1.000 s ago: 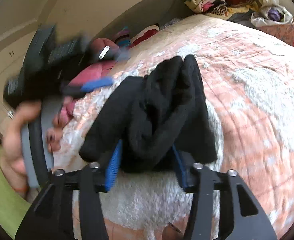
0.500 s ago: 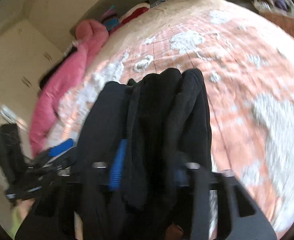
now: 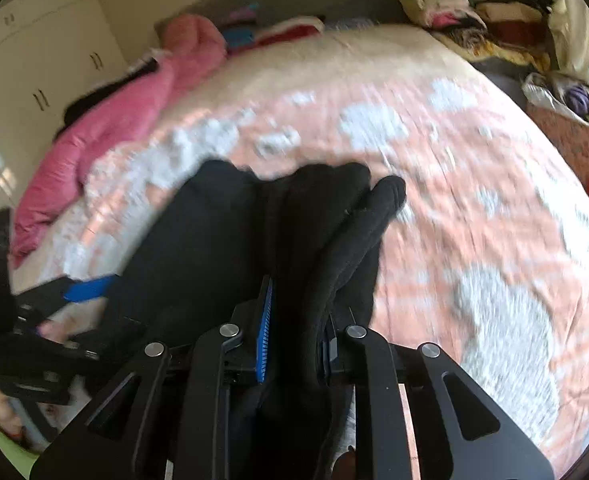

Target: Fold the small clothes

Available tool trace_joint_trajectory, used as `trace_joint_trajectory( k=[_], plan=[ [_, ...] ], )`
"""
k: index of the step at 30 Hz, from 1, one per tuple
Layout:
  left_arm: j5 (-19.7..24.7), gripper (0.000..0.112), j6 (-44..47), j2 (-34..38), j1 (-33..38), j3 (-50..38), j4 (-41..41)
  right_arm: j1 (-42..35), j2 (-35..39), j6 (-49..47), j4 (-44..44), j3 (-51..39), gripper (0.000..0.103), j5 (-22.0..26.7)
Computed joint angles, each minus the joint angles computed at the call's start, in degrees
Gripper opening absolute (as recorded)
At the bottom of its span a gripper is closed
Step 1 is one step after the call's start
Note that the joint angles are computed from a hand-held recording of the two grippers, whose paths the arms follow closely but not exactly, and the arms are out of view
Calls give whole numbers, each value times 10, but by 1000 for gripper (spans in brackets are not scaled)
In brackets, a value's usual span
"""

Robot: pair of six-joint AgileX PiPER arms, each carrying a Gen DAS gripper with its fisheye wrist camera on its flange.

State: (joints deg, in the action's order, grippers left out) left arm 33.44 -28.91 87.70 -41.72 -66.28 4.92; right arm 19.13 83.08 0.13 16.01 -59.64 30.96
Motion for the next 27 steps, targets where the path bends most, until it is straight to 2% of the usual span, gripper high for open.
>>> trace_joint_trajectory(
  k=[3,6,14,17,20,21,23,27],
  plan=[
    [-4,75,-15,-1,-8,7,15,-20,-12,-27,59,43,25,-35],
    [0,76,-24,-4,-12,7,27,-23,-23,-20,70,55,30,-37],
    [0,76,-51,-23,-22,24,53,21,-108,134,-68,102,44,-36],
    [3,78,-61,-28,-26,26,63,23,-136,130,-46,119,50,-23],
    [3,79,-65,-36,-30,33,66,27,-163,119,-28,134,51,-10],
    [2,79,-68,-38,-32,36,67,31,-168,122,-30,137,49,-7],
    [3,79,-73,-41,-36,39,69,42,-169,139,-43,143,14,-2],
    [3,81,-90,-55,-48,51,80,73,-181,231,-124,155,14,-9]
  ],
)
